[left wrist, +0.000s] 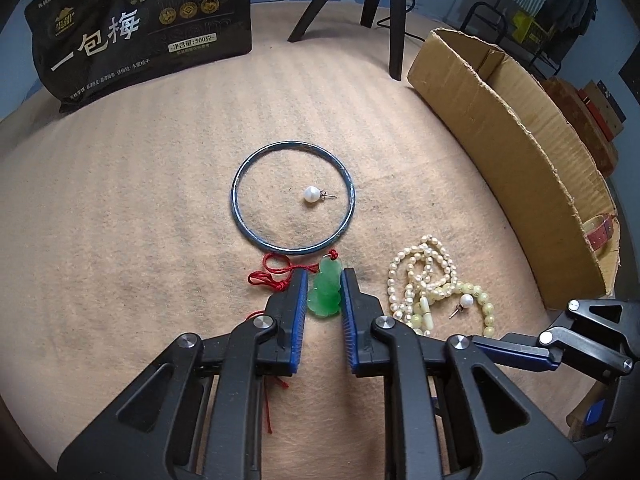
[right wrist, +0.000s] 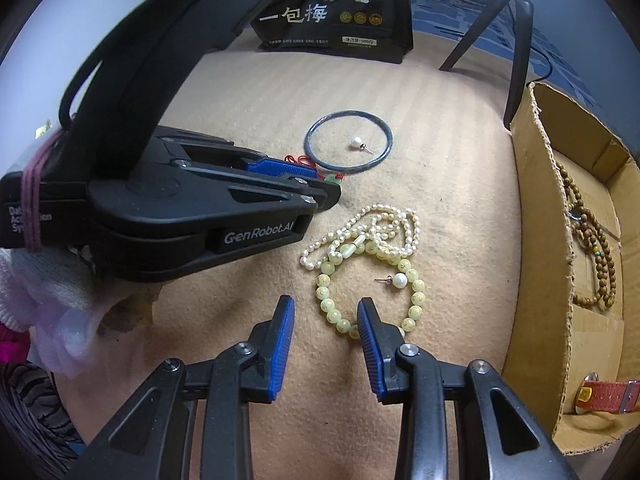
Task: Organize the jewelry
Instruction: 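Close left gripper on green pendant while right gripper grasps cream bead bracelet, then carry pendant with left gripper while right gripper carries bracelet over the box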
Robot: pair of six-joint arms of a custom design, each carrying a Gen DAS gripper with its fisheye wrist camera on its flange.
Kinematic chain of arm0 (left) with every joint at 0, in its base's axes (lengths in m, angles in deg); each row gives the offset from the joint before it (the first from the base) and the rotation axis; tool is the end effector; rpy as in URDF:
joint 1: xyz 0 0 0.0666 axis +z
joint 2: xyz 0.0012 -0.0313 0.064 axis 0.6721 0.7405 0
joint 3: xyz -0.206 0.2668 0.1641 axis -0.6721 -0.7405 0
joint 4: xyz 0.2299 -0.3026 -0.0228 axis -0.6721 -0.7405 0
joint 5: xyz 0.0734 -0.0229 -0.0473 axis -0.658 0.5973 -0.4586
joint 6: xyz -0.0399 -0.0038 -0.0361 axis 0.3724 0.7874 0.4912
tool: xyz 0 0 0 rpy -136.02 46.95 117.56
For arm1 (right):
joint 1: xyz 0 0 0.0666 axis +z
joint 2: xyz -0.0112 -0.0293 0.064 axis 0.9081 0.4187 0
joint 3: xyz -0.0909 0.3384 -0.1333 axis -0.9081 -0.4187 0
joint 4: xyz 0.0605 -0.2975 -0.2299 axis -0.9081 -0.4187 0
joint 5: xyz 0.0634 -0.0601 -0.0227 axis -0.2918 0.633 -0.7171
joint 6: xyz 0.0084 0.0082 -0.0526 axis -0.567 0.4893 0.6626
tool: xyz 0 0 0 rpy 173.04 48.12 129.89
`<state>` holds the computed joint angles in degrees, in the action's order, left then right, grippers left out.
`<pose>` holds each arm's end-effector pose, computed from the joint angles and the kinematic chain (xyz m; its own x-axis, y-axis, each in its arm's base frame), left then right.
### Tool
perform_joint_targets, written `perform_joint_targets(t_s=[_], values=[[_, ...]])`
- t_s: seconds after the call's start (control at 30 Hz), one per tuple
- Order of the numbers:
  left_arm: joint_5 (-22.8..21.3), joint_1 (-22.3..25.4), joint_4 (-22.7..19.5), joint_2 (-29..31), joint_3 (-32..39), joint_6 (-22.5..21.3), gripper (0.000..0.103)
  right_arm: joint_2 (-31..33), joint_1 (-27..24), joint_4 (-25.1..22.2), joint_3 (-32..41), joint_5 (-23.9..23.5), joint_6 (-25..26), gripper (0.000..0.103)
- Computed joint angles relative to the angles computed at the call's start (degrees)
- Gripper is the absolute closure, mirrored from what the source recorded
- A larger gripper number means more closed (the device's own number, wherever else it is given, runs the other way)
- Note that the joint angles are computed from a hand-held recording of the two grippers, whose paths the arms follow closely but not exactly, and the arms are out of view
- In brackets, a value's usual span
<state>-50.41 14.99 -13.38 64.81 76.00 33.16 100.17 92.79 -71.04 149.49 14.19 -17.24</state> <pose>0.3949 -0.2079 0.4517 -0.8655 0.2918 -0.4072 0.3794 0.9126 -0.1525 0.3211 0.1696 0.4683 -0.8604 -0.3179 -0.3983 -0.3884 0.9151 0.1086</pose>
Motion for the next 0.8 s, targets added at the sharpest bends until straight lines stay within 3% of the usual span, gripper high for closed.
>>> perform_joint_targets(t_s=[0.27,0.33,0.4,0.5,0.8], values=[[2.6,1.7,-0.3,-0.6,-0.3,0.7,0.087,0.7,3.5,0.2,-0.5,5.5,2.7,0.070],[2.8,1.9,-0.2,-0.6,-0.4,0.7,0.087,0.6,4.2,0.2,-0.7,6.9,3.3,0.073],[2.8,1.9,-0.1,-0.8,-0.5,0.6,0.087,0.5,4.5,0.3,-0.8,7.9,3.6,0.084],[3.0,2.0,-0.1,-0.9,-0.7,0.8,0.088,0.4,4.3,0.5,-1.0,7.7,3.1,0.096],[4.2,2.9,-0.6,-2.4,-1.8,1.7,0.088,-0.4,1.7,0.8,-1.0,2.7,1.9,0.098]])
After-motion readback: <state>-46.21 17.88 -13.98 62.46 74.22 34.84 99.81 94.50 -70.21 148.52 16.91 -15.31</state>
